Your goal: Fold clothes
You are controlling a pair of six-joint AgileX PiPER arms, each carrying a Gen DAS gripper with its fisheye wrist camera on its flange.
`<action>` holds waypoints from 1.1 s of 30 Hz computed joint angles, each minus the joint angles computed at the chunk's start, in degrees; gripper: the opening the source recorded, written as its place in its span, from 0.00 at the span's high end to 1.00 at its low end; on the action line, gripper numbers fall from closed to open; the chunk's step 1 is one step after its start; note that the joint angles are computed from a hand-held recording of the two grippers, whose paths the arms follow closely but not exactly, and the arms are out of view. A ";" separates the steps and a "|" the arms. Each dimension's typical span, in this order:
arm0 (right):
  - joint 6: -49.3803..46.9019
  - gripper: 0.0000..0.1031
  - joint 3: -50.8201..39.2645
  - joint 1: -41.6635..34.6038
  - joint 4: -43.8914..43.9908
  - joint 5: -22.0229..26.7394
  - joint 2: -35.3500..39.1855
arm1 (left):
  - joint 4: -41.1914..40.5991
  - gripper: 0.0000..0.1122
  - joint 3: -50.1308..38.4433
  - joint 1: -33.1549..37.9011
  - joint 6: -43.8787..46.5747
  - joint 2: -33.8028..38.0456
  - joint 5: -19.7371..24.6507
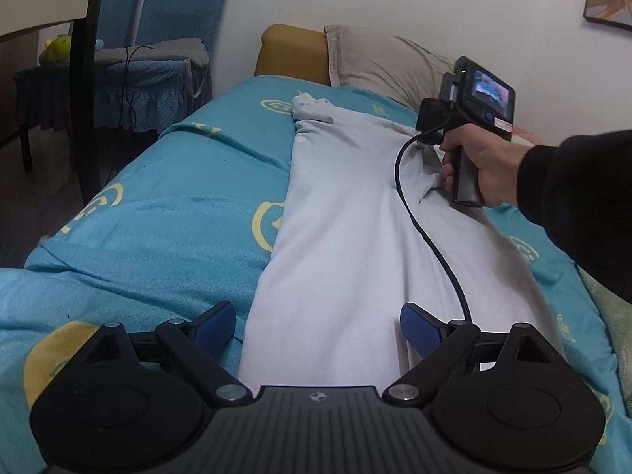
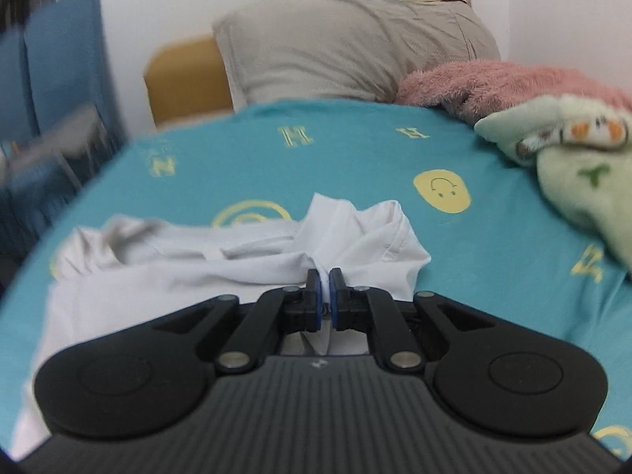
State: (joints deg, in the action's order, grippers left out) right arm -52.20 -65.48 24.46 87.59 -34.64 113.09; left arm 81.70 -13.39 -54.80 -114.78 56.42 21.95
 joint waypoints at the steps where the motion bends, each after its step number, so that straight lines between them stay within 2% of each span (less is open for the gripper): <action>1: 4.28 0.90 2.01 -0.41 -3.44 1.27 -1.22 | 0.61 0.17 -0.06 0.02 -0.38 0.35 0.04; 2: 6.34 0.89 3.36 -0.69 -4.58 2.44 -2.49 | 0.84 0.17 -0.13 -0.01 -0.49 0.58 0.12; 3: 9.30 0.82 4.90 -1.03 -6.70 3.60 -3.74 | 0.91 0.17 -0.21 0.15 -0.44 0.70 0.06; 4: 12.09 0.59 6.57 -1.16 -8.32 5.17 -5.36 | 0.96 0.17 -0.28 0.41 -0.33 0.79 -0.07; 5: 17.17 0.45 8.79 -1.23 -11.96 6.64 -7.21 | 0.87 0.17 -0.32 0.72 -0.09 0.78 -0.30; 6: 22.90 0.27 11.35 -0.68 -16.13 6.76 -9.13 | 0.20 0.17 -0.33 0.77 0.61 0.60 -0.23; 9: 31.37 0.26 17.24 2.52 -19.70 5.38 -14.20 | -2.98 0.17 -0.56 0.50 3.69 -0.01 0.47; 11: 41.00 0.26 22.42 5.33 -23.09 3.10 -17.29 | -4.94 0.17 -0.71 0.78 5.73 -0.44 0.43; 14: 57.06 0.26 28.57 9.31 -27.68 -0.12 -18.85 | -8.58 0.17 -0.90 1.27 9.28 -1.41 0.62; 16: 64.52 0.26 30.47 10.98 -29.70 -1.50 -17.82 | -10.71 0.17 -0.76 2.14 11.55 -2.47 0.14; 20: 67.60 0.36 29.87 11.88 -28.86 -2.44 -14.16 | -11.70 0.17 -0.85 4.00 13.33 -2.68 -1.41; 22: 66.02 0.44 28.94 12.09 -26.11 -2.89 -13.32 | -11.14 0.17 -0.88 4.79 13.09 -2.39 -2.20; 24: 61.38 0.52 27.78 12.96 -18.94 -2.03 -13.97 | -10.68 0.17 -1.06 5.30 12.94 -1.98 -2.71; 27: 58.64 0.51 28.52 16.35 -12.10 -3.21 -15.75 | -10.76 0.17 -1.12 5.49 12.87 -1.97 -2.89; 29: 62.69 0.51 30.02 18.44 -13.62 -3.98 -15.93 | -11.13 0.17 -1.13 5.39 13.08 -2.09 -2.81; 33: 73.40 0.50 31.30 18.01 -22.54 -6.36 -13.63 | -11.27 0.17 -1.09 4.13 12.78 -2.25 -1.67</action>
State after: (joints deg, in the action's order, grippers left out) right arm 21.20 -34.17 42.47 65.05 -40.99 99.46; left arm 70.43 -14.48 -50.68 -102.00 54.17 20.28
